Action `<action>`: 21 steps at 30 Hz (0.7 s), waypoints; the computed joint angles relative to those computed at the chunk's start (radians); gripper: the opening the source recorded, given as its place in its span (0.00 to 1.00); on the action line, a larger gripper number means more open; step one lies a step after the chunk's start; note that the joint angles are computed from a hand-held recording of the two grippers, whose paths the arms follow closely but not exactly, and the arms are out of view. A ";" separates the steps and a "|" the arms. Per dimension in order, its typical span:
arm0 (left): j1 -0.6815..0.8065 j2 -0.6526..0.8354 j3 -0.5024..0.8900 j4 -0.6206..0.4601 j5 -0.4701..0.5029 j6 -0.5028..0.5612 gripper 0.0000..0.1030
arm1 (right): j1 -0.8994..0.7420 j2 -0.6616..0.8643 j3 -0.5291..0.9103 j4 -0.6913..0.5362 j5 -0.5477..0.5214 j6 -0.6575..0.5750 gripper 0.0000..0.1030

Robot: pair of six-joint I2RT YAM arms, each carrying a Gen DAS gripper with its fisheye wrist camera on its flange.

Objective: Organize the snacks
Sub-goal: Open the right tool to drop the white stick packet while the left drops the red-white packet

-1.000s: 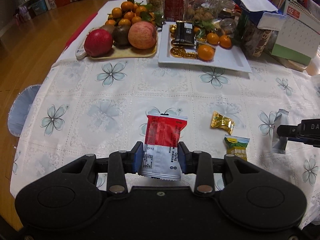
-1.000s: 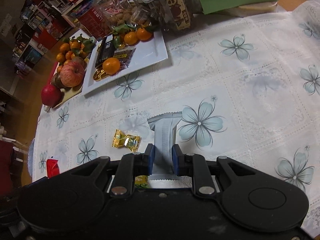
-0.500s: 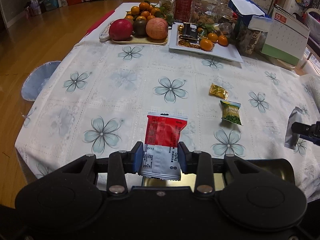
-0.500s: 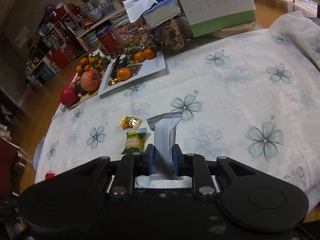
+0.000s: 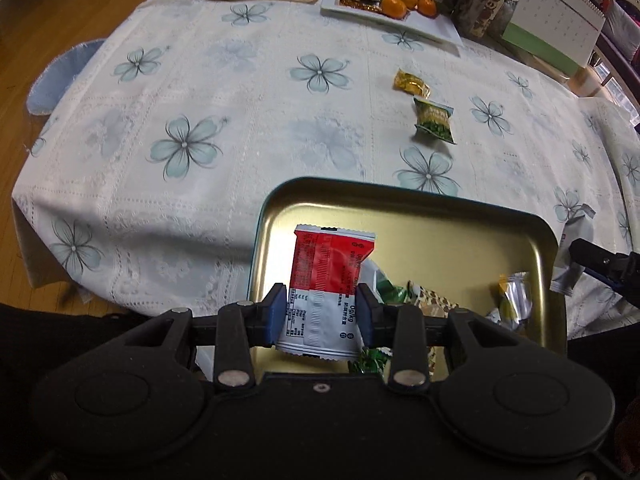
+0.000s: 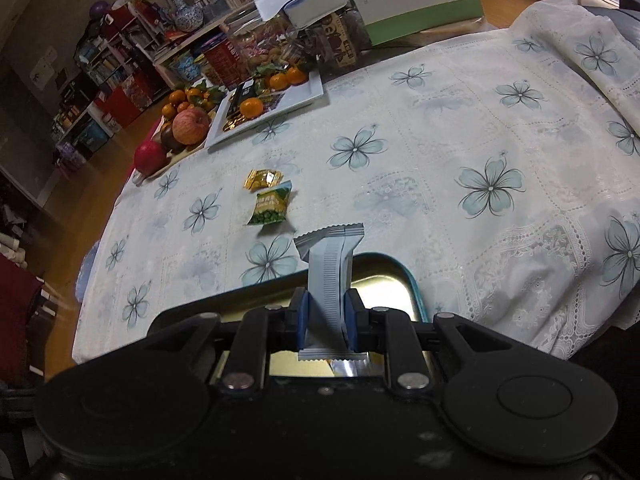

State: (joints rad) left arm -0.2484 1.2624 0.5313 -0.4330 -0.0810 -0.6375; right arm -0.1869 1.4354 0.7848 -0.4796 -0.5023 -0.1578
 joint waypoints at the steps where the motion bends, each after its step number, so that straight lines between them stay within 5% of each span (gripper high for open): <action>1: 0.004 0.005 0.007 -0.016 0.019 -0.005 0.44 | 0.012 -0.007 0.004 -0.026 0.005 -0.003 0.20; 9: -0.045 0.120 0.126 -0.204 -0.023 -0.033 0.44 | 0.133 0.032 0.088 -0.255 0.085 0.023 0.21; 21: 0.052 0.217 0.233 -0.277 0.107 0.050 0.43 | 0.319 0.132 0.243 -0.414 0.215 0.090 0.21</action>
